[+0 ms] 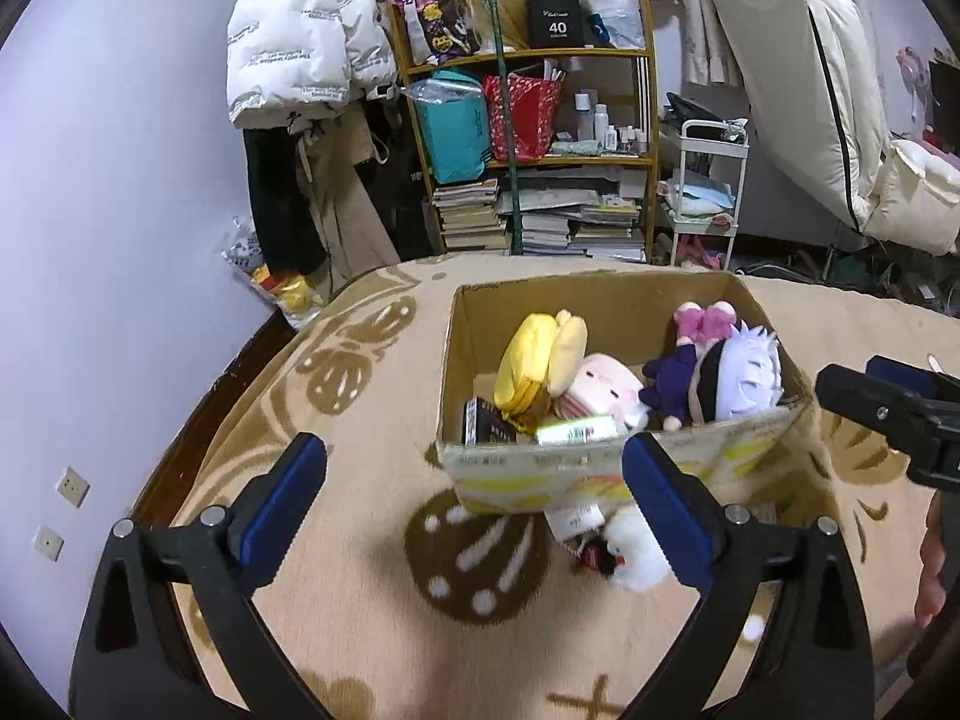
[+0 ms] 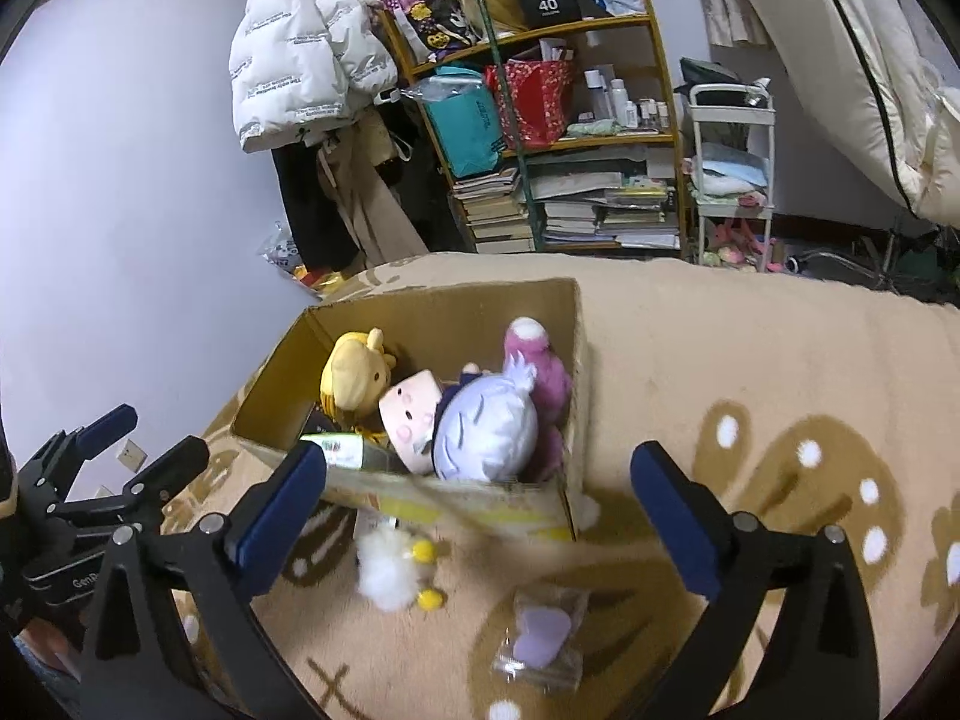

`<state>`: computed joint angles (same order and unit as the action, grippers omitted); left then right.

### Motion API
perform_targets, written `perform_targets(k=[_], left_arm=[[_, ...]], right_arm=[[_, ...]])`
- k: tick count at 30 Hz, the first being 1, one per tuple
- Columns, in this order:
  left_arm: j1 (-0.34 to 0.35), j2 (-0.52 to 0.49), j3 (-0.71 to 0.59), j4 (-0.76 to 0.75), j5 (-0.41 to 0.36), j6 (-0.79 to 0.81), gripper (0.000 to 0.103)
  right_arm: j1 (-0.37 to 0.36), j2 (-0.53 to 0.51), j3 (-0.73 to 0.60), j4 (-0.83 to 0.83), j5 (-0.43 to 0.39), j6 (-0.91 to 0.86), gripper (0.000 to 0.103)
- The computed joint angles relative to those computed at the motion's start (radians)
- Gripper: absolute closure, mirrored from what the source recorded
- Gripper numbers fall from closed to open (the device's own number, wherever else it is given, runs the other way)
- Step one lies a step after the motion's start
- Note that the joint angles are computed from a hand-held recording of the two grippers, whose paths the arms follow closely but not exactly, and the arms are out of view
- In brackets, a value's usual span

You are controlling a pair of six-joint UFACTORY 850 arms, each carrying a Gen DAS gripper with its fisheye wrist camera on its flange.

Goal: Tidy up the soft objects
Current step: 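Open the left tool over the box while the right tool drops the doll inside, then move the left tool to the white fluffy chick while the right tool approaches the clear bag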

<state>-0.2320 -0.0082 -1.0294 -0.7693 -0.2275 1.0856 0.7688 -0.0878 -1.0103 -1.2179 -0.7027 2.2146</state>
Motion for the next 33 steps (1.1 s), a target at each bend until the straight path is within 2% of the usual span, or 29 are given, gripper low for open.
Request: perform_targets(k=[7, 14, 17, 23, 27, 33], left_arm=[[0.023, 0.071, 0.045, 0.137, -0.045, -0.101, 0.004], [0.068, 0.13, 0.098, 0.135, -0.083, -0.094, 0.004], [0.07, 0.141, 0.107, 0.131, -0.076, -0.086, 0.004], [0.073, 0.102, 0.092, 0.03, -0.079, -0.005, 0.004], [0.052, 0.071, 0.084, 0.008, -0.051, 0.027, 0.004], [0.016, 0.043, 0.087, -0.114, -0.038, 0.175, 0.004]], right_arm=[[0.052, 0.037, 0.018, 0.072, -0.074, 0.006, 0.0], [0.104, 0.037, 0.008, 0.137, -0.13, -0.065, 0.0], [0.119, 0.035, 0.004, 0.16, -0.139, -0.078, 0.0], [0.119, 0.028, -0.003, 0.21, -0.133, -0.129, 0.0], [0.108, 0.009, -0.008, 0.228, -0.157, -0.152, 0.0], [0.069, -0.011, -0.013, 0.277, -0.124, -0.196, 0.0]])
